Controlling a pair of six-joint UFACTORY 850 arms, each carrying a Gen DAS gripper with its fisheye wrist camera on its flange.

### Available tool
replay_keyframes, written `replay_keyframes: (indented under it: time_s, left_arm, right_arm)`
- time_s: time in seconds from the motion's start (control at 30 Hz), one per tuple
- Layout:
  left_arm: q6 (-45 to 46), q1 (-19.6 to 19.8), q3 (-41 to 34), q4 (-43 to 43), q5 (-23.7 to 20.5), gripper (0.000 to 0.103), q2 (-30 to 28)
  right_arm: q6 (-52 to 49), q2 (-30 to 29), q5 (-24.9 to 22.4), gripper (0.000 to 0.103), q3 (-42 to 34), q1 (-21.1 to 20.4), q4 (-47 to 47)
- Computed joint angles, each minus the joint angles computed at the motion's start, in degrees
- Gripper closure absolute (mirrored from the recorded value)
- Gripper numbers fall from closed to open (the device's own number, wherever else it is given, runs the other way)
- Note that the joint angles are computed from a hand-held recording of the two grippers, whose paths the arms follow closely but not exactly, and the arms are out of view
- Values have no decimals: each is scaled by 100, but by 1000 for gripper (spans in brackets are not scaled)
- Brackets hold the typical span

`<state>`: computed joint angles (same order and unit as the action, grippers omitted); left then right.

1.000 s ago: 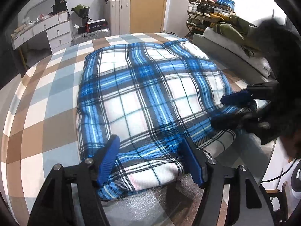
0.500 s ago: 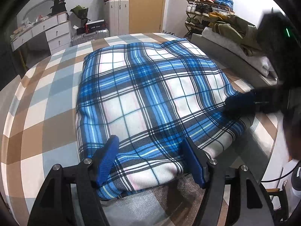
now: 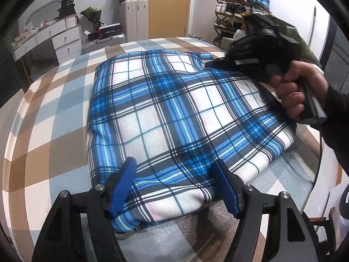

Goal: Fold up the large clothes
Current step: 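Grasp the folded shirt's ends with both grippers and lift it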

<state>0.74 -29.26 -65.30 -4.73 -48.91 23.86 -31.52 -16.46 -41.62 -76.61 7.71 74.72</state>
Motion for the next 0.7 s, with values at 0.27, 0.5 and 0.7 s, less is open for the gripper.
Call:
replay_keyframes:
  time_s: [0.27, 0.5, 0.7]
  left_arm:
    - [167, -28, -66, -56, -81, 26, -65]
    - [1340, 1000, -473, -1471, -546, 26, -47]
    - [1855, 1900, -1124, -1989, -1349, 25, -748]
  right_arm:
    - [686, 906, 561, 103, 632, 501, -2716]
    - [752, 1535, 214, 97, 1271, 695, -3239]
    - [487, 2069, 775, 28, 1608, 522, -2754]
